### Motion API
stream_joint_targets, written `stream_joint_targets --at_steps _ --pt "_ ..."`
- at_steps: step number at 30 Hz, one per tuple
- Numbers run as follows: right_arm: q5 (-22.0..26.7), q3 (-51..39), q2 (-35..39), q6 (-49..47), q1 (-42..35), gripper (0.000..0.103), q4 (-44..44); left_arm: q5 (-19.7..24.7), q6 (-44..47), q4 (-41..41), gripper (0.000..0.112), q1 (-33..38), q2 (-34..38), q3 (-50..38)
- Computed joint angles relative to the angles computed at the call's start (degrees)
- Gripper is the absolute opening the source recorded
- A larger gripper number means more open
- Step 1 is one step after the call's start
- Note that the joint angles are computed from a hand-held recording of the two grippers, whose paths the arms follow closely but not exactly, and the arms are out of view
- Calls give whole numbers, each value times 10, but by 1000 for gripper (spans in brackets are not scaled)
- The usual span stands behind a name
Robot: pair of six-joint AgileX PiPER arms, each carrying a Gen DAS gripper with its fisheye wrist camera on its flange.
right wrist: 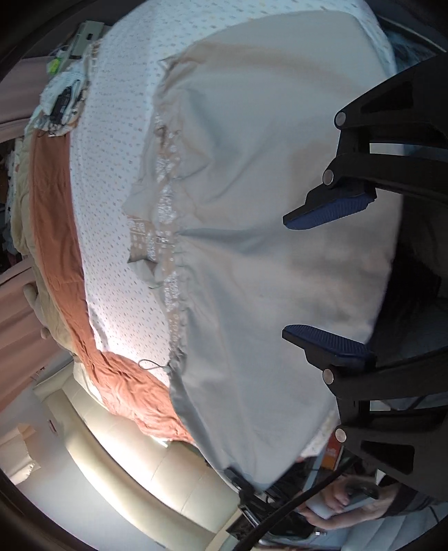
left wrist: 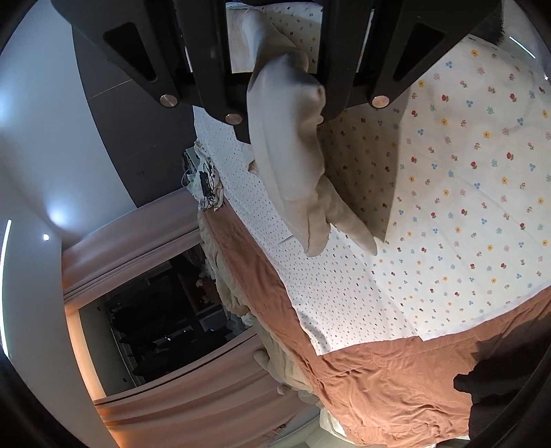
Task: Fold large clothes
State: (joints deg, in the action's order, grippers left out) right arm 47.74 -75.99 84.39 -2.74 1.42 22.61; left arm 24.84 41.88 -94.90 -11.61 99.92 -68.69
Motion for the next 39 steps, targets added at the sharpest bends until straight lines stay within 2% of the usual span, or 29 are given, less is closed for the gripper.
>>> stream_joint_targets --at_steps 3,7,12,17,21,24,28,36,39 --pt "-17 52 -24 -31 0 55 45 4 0 11 9 11 -15 11" --pt "-36 91 -14 -68 4 46 94 5 -9 28 9 10 -23 13" --pt "-48 81 57 -72 -2 41 101 8 -36 64 9 0 -22 -4" --pt "-58 72 110 -71 -11 37 117 5 -104 145 9 -35 -6 -60" --pt "-44 55 134 -110 -41 34 160 4 -164 210 9 -65 8 -114" --pt "-22 10 165 -120 -66 33 171 9 -213 263 9 -83 22 -161" --pt "-18 -57 216 -88 -54 29 148 25 -297 352 9 -96 46 -225" --pt "29 -261 346 -6 -54 25 106 73 -332 382 9 -97 99 -326" --pt "35 -309 378 17 -48 24 99 90 -346 394 9 -98 119 -363"
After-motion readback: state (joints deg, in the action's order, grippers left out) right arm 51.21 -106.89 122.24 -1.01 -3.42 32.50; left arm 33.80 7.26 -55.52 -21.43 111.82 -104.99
